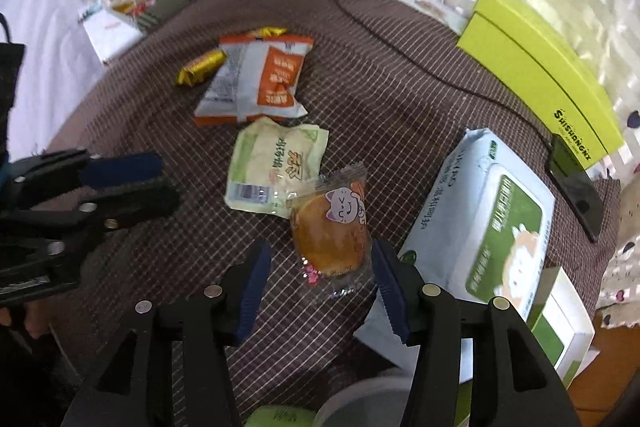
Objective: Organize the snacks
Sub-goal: 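Grasp another orange cat-face cake bag with the right gripper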
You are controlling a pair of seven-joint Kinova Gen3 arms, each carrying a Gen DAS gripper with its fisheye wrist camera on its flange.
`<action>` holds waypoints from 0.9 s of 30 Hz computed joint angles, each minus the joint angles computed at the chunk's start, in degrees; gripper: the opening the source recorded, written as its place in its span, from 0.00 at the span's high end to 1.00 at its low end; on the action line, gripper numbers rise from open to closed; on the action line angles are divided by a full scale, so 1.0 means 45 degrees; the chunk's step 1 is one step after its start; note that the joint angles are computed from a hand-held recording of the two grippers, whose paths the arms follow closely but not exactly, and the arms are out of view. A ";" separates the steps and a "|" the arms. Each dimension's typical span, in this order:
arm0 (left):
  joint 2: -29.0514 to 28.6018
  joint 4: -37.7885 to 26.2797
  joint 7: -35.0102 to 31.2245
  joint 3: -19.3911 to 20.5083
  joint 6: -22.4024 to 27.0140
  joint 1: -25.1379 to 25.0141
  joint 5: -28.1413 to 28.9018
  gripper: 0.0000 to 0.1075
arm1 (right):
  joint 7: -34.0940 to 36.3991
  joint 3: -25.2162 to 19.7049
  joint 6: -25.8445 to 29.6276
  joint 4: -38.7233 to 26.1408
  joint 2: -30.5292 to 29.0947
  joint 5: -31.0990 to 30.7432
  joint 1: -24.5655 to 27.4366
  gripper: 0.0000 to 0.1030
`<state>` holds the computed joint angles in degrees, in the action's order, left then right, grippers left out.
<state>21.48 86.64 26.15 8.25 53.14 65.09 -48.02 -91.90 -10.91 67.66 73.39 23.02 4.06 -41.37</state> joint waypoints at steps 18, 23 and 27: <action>-0.0088 0.0706 0.0214 -0.0122 -0.1536 -0.0657 0.0160 0.63 | -0.0700 0.0268 -0.0243 -0.0096 0.0430 0.0448 -0.0431 0.69; 0.0105 0.0670 -0.0084 -0.0364 -0.2414 -0.0947 0.0439 0.63 | -0.1412 0.0174 -0.1114 0.0703 -0.0519 0.0504 -0.0310 0.71; 0.0409 0.0475 -0.0376 -0.0653 -0.3020 -0.1137 0.0853 0.63 | -0.1701 0.0033 -0.1513 0.1128 -0.1069 0.0460 -0.0108 0.71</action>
